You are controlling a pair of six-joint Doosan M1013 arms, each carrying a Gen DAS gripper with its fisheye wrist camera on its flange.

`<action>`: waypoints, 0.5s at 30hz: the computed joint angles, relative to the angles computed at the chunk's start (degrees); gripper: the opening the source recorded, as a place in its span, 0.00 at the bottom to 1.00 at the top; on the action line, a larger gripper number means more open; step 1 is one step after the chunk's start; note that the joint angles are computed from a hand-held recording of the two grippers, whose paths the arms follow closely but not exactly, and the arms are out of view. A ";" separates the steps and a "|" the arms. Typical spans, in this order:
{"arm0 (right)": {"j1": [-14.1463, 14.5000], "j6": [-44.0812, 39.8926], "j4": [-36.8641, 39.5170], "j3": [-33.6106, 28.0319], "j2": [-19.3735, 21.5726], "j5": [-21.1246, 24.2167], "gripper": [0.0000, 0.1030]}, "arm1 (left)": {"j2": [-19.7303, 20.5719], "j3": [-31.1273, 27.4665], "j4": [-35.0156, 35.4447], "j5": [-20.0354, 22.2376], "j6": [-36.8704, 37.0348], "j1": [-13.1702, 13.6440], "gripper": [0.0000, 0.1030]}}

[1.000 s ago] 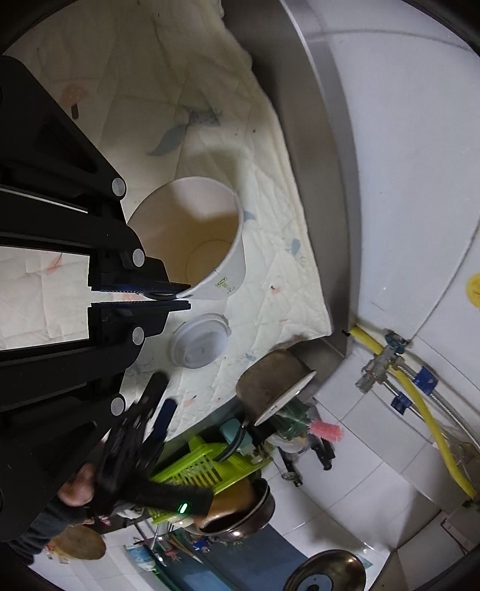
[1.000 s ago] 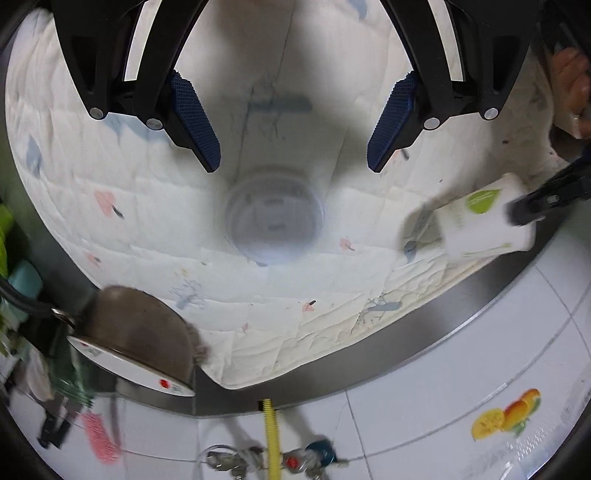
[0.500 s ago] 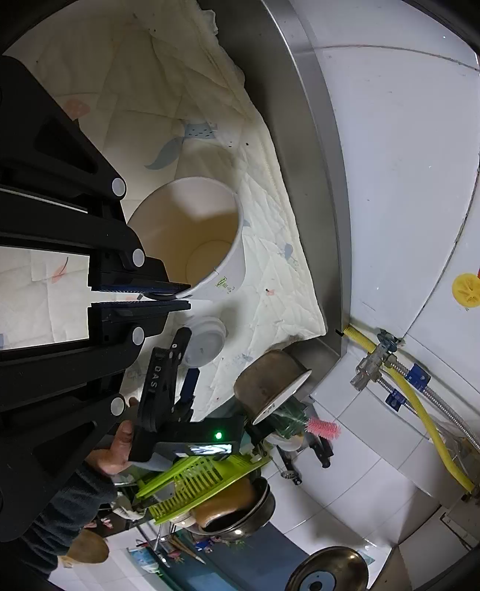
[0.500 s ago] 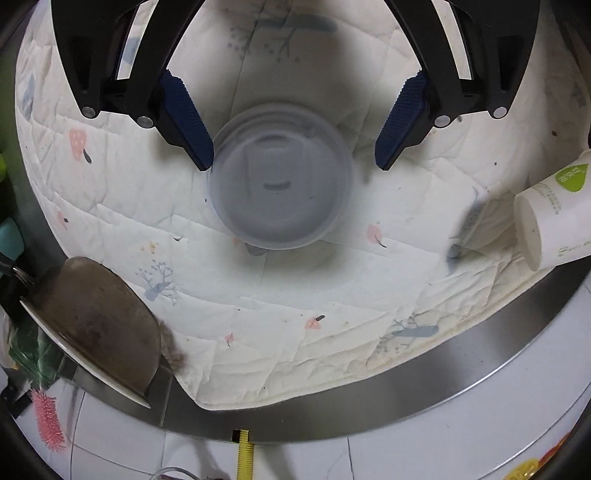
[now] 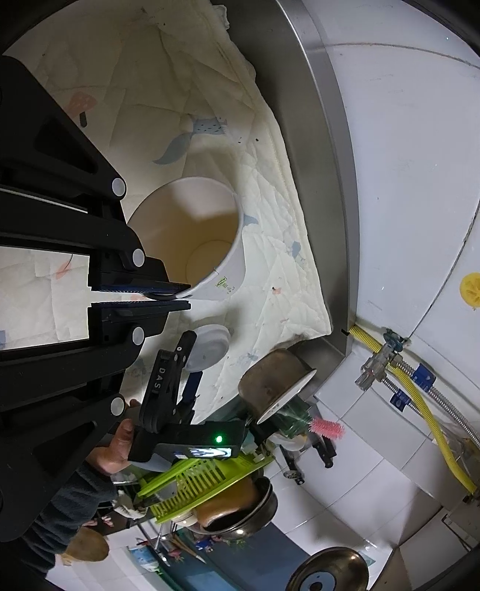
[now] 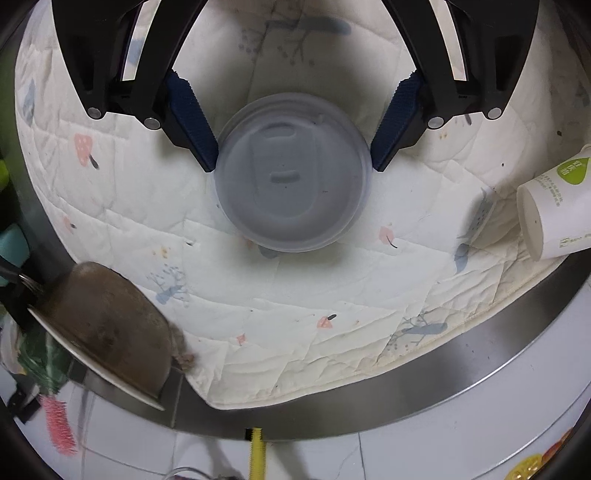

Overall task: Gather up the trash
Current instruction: 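Carry the lid with the right gripper over the basket and open it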

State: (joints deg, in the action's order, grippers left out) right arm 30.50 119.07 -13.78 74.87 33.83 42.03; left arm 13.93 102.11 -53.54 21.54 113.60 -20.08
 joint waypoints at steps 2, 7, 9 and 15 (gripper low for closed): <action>0.15 0.18 0.66 1.28 -1.07 -0.98 0.78 | -0.24 0.07 -0.14 -0.01 0.28 -0.18 0.02; 1.10 2.78 -0.57 6.40 -5.33 -4.03 0.78 | -1.06 0.44 -1.26 0.26 1.87 -1.00 0.02; 1.58 4.74 -2.03 8.94 -7.52 -5.16 0.78 | -1.47 0.56 -0.55 0.33 1.68 -1.56 0.02; 3.85 16.70 -10.09 17.63 -15.14 -6.62 0.79 | -2.85 1.23 -2.14 1.50 4.49 -3.72 0.02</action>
State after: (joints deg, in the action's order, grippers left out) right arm 34.35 135.78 -23.88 92.49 18.69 35.40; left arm 11.08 103.34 -55.69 23.04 118.10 -23.81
